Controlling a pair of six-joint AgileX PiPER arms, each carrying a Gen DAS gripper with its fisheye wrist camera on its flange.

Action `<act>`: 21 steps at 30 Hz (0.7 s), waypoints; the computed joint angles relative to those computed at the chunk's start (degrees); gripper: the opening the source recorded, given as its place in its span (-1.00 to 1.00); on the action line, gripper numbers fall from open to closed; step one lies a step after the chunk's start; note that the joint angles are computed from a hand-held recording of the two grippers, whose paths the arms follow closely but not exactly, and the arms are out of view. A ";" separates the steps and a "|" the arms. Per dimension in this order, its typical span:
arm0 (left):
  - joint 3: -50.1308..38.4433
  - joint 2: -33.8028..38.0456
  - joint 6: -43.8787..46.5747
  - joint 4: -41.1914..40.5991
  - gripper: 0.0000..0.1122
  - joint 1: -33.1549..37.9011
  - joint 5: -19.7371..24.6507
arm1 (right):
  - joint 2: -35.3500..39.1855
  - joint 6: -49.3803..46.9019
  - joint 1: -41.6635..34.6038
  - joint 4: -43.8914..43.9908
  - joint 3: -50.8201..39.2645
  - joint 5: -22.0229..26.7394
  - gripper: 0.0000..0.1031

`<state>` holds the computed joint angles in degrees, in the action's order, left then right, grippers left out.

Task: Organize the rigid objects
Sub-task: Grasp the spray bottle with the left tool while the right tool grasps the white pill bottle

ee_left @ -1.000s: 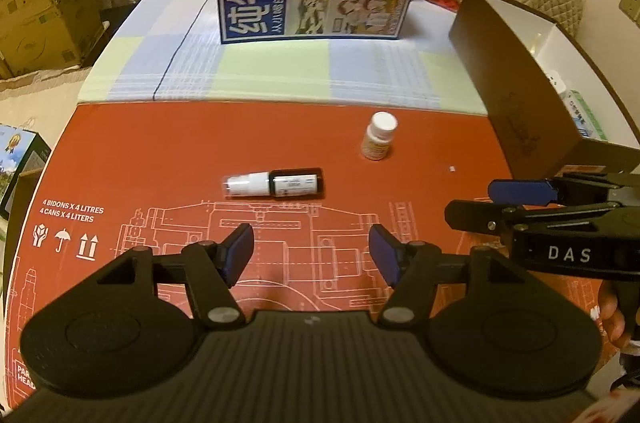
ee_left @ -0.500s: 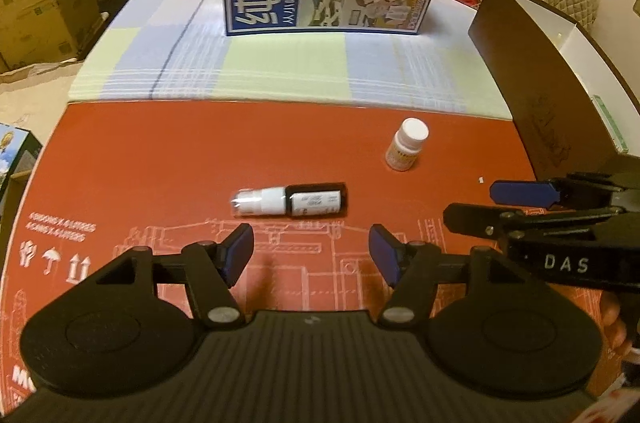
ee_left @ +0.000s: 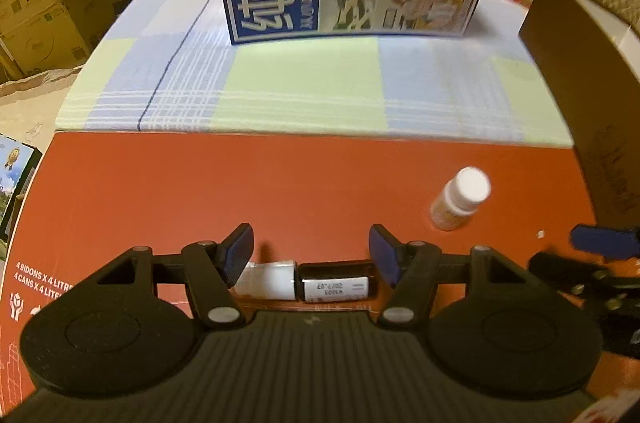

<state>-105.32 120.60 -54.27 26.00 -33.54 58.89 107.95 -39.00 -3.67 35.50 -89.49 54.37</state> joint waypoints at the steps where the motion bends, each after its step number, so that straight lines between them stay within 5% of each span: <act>1: 0.06 0.24 0.26 -0.01 0.07 0.02 0.02 | 0.31 0.19 0.00 -0.08 -0.36 0.03 0.05; 21: 22.76 -13.62 -7.59 3.15 0.07 -3.02 -1.97 | 2.52 -0.47 0.98 -0.11 -0.57 1.19 0.05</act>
